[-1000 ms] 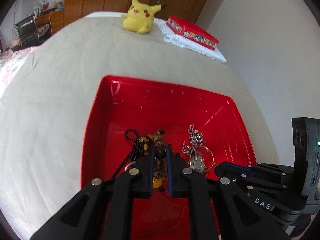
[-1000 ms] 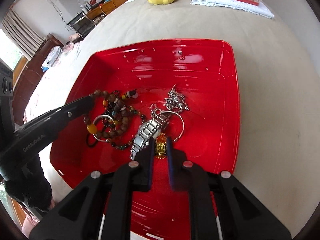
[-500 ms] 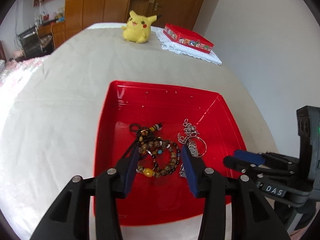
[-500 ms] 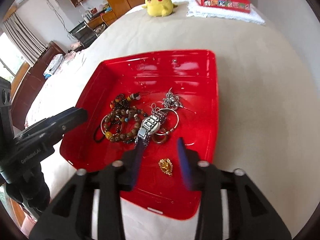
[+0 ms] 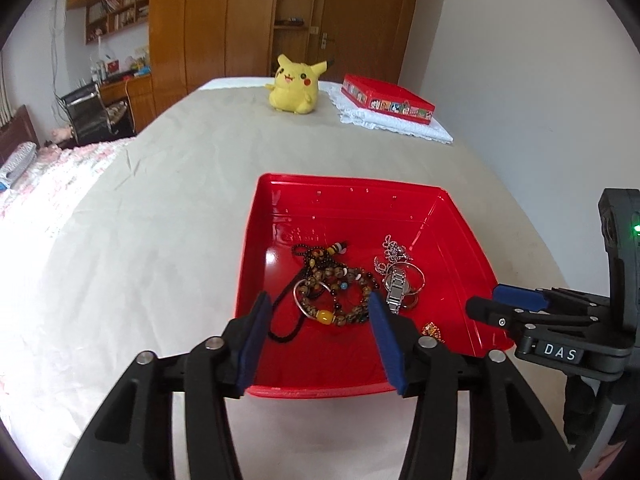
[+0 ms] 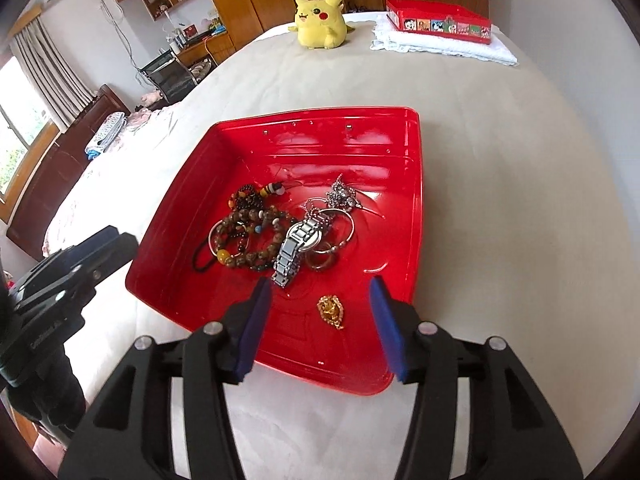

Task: Organize jewelry
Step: 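Withdraw both open tools from the red tray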

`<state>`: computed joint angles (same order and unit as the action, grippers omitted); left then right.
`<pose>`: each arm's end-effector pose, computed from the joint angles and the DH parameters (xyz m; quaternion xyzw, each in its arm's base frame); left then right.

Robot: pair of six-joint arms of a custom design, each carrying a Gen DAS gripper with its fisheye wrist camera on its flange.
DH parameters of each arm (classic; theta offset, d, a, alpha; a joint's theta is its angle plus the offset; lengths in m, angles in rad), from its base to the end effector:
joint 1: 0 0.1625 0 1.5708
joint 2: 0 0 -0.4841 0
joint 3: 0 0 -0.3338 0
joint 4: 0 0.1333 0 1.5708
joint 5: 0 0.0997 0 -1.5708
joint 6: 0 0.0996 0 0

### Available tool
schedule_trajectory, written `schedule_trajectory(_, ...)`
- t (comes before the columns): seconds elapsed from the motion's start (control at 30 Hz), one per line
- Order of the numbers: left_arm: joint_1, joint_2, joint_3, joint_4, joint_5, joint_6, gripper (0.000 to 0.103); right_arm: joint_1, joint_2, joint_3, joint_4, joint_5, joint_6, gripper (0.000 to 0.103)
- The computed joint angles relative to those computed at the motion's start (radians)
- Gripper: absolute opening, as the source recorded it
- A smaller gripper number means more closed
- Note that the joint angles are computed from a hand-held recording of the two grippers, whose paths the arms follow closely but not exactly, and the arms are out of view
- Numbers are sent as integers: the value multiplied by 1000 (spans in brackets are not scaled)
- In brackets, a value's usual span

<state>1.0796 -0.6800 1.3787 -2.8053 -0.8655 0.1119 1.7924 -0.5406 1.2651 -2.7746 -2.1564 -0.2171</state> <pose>-0.1823 -0.7603 0.2379 0.1815 0.8913 -0.3068 0.2803 0.2504 -0.7552 0.1627 0.1355 -0.9227 0.2279 0.2799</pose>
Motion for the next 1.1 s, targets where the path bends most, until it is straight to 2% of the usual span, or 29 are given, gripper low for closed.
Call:
schedule_trajectory(0.2,-16,-19,53,-82,30,33,64,8,-10,33,-51,-18,-17,63)
schedule_trajectory(0.23,-18,-22,60,-90,33,34,67,11,-11,38,-59,-24,-19,67)
schedule_trajectory(0.4,-27,-34,95,-153,63,66,83,23,-26,78,-89,-43,-27,86)
schedule_trajectory(0.43,-30,-37,103,-163,71,73,90,24,-28,83,-93,-49,-30,90)
schedule_trajectory(0.53,-31,-53,117,-152,73,63,99,38,-28,92,-85,-101,-24,93)
schedule_trajectory(0.63,-31,-67,119,-104,75,35,99,52,-29,91,-24,-150,17,94)
schedule_trajectory(0.73,-27,-84,113,-14,65,-19,99,59,-34,104,10,-166,47,95)
schedule_trajectory(0.83,-11,-100,89,144,45,-118,99,53,-52,131,47,-127,88,95)
schedule_trajectory(0.93,2,-104,74,243,36,-178,99,46,-67,152,88,-84,126,95)
schedule_trajectory(1.1,9,-100,82,276,53,-206,99,41,-60,157,114,-78,161,95)
